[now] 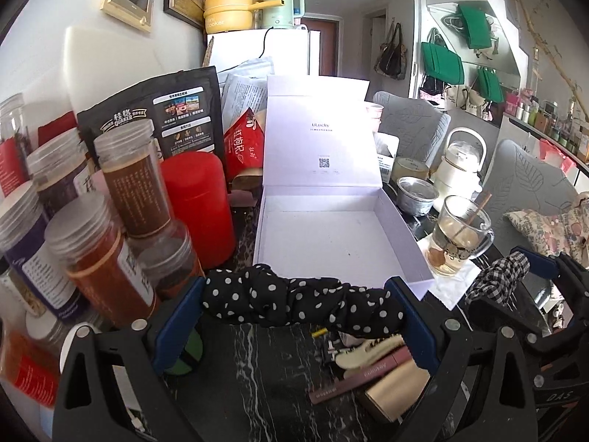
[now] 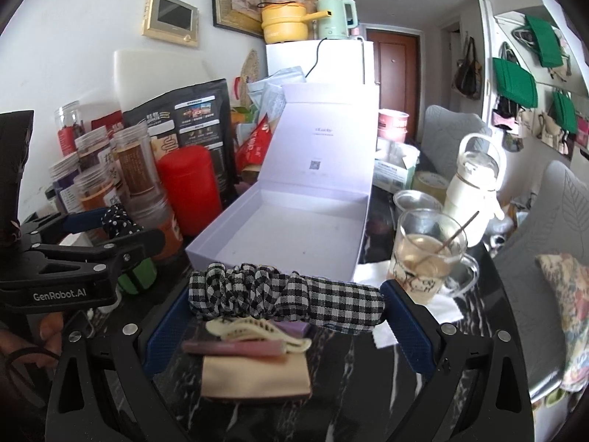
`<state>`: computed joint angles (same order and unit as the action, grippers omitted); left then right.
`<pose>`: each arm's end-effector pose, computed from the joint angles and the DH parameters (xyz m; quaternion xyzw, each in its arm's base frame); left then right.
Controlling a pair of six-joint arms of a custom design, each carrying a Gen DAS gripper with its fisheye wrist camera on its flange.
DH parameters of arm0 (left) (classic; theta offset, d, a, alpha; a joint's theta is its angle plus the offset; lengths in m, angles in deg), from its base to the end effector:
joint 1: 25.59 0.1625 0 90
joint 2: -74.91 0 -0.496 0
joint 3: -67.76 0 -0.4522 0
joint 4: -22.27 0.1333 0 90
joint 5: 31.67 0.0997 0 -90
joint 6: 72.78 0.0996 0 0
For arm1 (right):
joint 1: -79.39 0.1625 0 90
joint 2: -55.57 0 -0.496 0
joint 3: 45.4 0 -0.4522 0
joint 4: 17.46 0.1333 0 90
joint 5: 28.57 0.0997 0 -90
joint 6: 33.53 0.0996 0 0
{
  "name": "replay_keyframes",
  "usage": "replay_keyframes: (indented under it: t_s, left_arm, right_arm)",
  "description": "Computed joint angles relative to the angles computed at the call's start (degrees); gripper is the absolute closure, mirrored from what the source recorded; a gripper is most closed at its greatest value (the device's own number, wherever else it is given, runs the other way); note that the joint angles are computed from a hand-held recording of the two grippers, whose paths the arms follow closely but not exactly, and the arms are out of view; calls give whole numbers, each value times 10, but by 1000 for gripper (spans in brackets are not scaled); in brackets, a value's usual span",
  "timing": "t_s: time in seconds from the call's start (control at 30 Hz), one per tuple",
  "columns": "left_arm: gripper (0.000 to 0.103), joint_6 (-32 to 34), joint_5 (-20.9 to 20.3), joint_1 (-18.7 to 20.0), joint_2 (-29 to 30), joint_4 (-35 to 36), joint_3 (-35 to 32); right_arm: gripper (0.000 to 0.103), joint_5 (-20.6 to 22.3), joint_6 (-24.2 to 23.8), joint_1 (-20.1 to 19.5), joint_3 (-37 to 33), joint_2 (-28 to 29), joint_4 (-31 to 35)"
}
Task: Organize rigid objects
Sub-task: 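Carry both scrunchies up and over into the white box with both grippers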
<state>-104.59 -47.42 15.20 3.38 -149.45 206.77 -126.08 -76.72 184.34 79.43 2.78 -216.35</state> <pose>-0.1786 -0.4568 0.2136 0.0457 0.7934 -0.4642 0.3911 0.2654 -0.5278 0.1081 0.4419 -0.8375 0.2907 0.1372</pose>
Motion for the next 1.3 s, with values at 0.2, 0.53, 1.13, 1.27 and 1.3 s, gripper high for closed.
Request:
replay_keyframes:
  t_s: [0.2,0.53,1.13,1.27,1.3]
  left_arm:
    - [5,119,-12,34,36,-115,-37]
    - [5,219,-49,91,67,-176,-102]
    - [5,284,-79,165,121,-158,-216]
    - [5,297,-84,179,136,-147,-237]
    - [5,306,-85,182,141,-154,-242]
  right_arm:
    - [4,-7,-2,6,-39,19,8]
    - [4,-24,-4,16,-108,58,17]
    - [4,-36,25,27,-234,125,43]
    - [4,-47,45,26,-265,141,66]
    - [4,-49,48,26,-272,145,72]
